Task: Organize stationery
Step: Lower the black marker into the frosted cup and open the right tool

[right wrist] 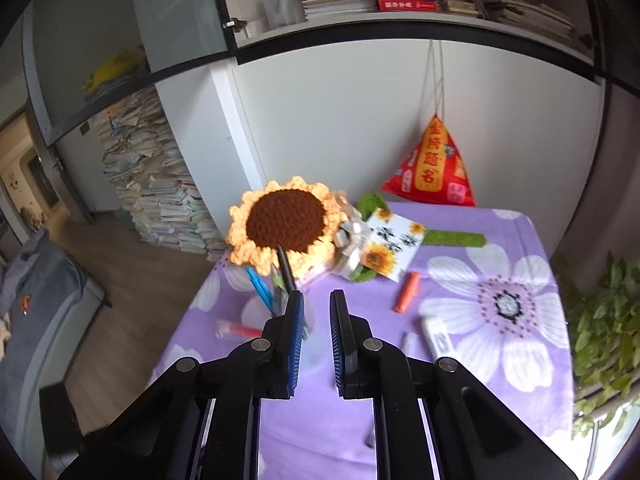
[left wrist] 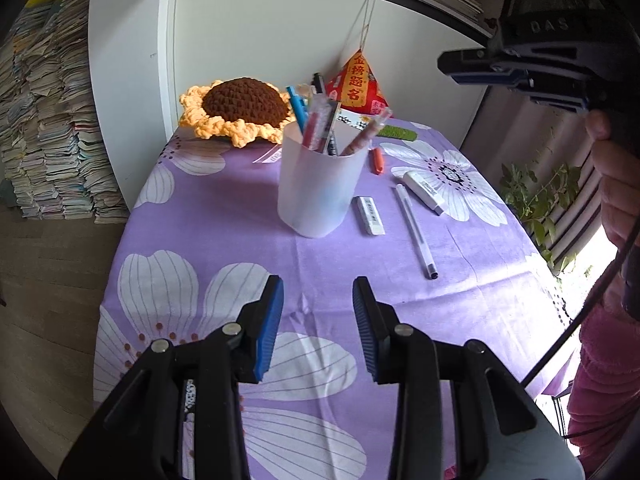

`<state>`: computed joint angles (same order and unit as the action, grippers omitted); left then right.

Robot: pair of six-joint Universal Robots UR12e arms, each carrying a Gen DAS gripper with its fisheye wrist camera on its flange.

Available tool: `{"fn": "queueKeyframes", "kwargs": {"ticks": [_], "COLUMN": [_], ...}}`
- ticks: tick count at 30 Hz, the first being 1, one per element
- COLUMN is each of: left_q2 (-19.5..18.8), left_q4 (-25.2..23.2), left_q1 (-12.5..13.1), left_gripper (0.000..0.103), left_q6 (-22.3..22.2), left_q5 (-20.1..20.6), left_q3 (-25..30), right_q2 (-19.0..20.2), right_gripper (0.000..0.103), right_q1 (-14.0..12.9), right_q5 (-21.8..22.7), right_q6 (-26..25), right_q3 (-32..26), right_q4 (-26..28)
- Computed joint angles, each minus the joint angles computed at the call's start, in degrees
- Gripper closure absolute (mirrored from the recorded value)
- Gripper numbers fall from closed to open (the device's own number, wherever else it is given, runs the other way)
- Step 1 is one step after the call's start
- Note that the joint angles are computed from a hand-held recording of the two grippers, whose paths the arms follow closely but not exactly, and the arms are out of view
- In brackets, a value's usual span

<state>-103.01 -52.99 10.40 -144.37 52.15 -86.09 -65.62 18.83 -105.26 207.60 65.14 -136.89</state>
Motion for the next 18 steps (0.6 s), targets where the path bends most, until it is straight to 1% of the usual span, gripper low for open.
{"fn": "queueKeyframes", "kwargs": {"ticks": [4, 6, 8, 13, 18], "left_q2": [0.4, 0.5, 0.7, 1.1, 1.1], "left_q4": [-1.2, -1.5, -1.6, -2.1, -2.2], "left_q1": [-0.7, -1.2, -1.7, -2.4, -3.3], "left_gripper": [0.069, 0.069, 0.069, 0.069, 0.07], "left_q6": [0.9, 1.1, 1.0, 1.3, 1.4], "left_q5": [0.6, 1.3, 1.8, 2.1, 3.3], "left_q3": [-0.1, -0.1, -0.2, -0.5, -0.6], "right_q2": [-2.4, -3.6, -4.4, -5.2, -4.6], "right_gripper": [0.091, 0.091, 0.091, 0.091, 0.091], "right_q1": [-0.4, -0.5, -0.9, -2.6, -3.8], "right_q5": [-0.3, -1.3, -1.6, 1.8, 6.9], "right_q6": [1.3, 2.1, 3.4, 7.3, 6.9], "right_q3": [3.8, 5.9, 7.4, 9.5, 10.2], "right_q4": [0.2, 0.2, 1.3, 5.9, 9.1]}}
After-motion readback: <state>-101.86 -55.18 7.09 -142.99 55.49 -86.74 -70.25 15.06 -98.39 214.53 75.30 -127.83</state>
